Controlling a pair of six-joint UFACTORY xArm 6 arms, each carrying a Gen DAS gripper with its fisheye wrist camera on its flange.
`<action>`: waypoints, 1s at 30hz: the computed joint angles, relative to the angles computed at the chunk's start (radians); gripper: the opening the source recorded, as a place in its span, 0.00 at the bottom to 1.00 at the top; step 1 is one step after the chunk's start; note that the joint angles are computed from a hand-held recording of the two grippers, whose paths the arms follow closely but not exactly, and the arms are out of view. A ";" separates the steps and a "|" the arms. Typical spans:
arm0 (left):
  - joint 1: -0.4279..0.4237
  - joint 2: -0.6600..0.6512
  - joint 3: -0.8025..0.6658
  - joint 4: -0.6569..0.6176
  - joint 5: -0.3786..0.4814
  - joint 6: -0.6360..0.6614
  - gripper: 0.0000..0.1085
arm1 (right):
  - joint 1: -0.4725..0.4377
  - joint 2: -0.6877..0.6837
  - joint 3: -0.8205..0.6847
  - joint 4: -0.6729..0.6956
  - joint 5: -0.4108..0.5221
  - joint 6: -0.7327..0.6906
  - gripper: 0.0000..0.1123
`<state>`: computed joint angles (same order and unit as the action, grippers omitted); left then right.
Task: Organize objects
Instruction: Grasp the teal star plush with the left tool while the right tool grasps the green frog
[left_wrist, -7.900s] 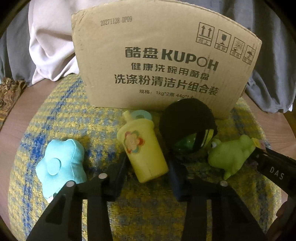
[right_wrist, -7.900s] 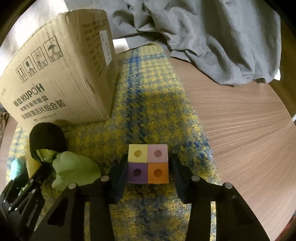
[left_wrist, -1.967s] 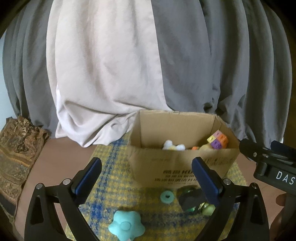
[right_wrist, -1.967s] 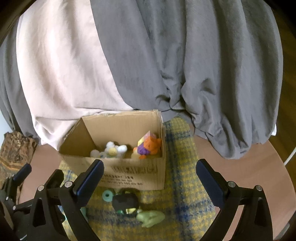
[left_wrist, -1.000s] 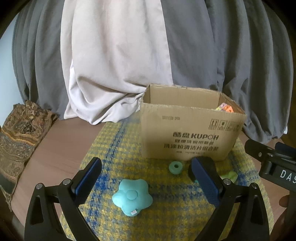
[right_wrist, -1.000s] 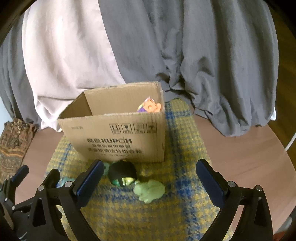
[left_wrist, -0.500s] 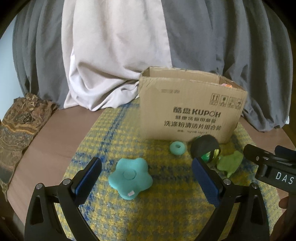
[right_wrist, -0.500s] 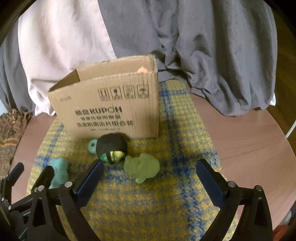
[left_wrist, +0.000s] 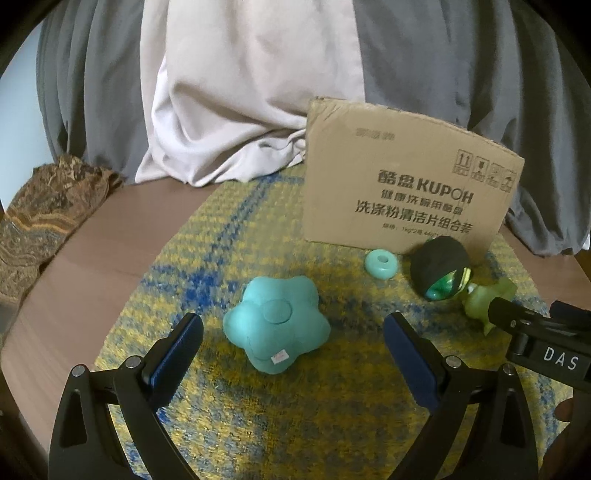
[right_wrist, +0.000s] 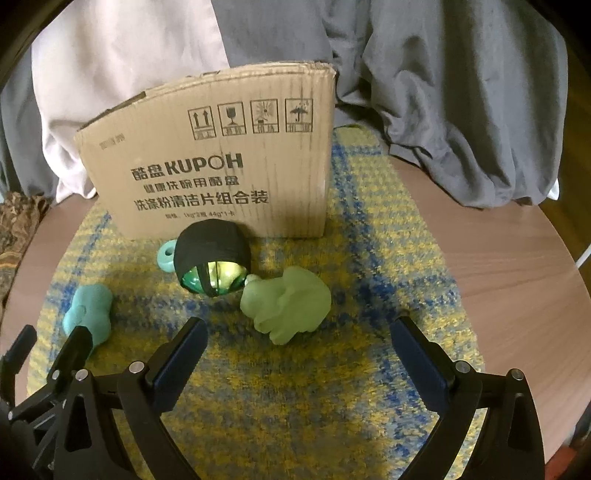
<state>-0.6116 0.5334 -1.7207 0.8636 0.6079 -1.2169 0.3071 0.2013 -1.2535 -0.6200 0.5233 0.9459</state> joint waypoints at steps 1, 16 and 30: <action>0.003 0.004 -0.002 -0.011 -0.003 0.003 0.92 | -0.001 0.006 -0.005 0.003 0.002 -0.001 0.89; 0.027 0.067 -0.056 -0.135 0.013 0.048 0.92 | -0.018 0.090 -0.071 0.089 0.005 -0.062 0.89; 0.033 0.123 -0.138 -0.228 0.064 0.147 0.80 | -0.018 0.125 -0.102 0.127 0.000 -0.102 0.69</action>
